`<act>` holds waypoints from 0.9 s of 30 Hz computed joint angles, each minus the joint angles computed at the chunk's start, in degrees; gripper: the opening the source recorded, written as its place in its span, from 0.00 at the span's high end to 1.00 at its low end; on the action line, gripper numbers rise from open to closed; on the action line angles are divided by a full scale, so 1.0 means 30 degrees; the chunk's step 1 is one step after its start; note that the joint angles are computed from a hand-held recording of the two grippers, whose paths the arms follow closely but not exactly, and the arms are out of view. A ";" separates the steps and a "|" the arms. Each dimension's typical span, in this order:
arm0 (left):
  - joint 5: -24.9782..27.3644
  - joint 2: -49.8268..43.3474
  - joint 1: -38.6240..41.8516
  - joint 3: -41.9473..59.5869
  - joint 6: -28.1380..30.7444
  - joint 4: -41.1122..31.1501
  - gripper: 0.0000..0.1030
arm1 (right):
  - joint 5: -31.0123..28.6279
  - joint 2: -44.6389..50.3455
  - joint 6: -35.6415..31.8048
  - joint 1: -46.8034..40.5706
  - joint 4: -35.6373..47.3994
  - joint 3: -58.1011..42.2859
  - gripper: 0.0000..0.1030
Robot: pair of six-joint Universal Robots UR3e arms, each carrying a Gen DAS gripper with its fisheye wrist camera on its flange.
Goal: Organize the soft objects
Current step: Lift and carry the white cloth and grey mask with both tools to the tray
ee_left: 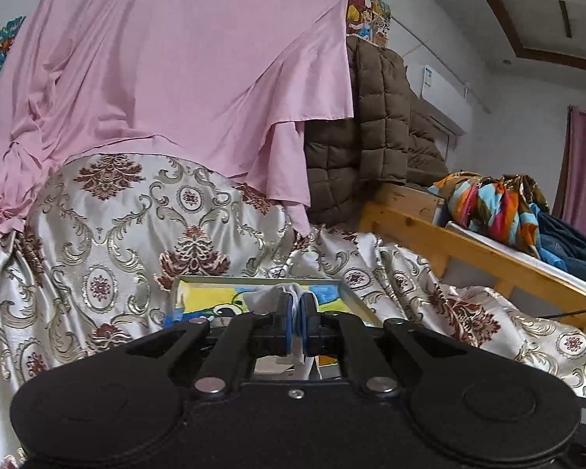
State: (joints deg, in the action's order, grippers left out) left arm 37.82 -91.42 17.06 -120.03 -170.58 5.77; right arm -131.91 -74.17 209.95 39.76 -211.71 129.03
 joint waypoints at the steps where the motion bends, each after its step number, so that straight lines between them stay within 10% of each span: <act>1: -0.0091 -0.0132 -0.0013 0.0073 -0.0073 0.0080 0.96 | -0.0199 -0.0063 -0.0248 0.0066 0.0097 -0.0196 0.98; 16: 0.0117 -0.1744 -0.0386 0.0882 -0.0983 0.1190 0.96 | -0.1081 0.0585 -0.2112 0.0569 0.1395 -0.1819 0.98; 27: 0.1596 -0.8853 -0.3038 1.0480 -0.5632 0.2086 0.96 | 0.1219 0.0483 -0.6737 -0.2040 0.1683 -0.4673 0.98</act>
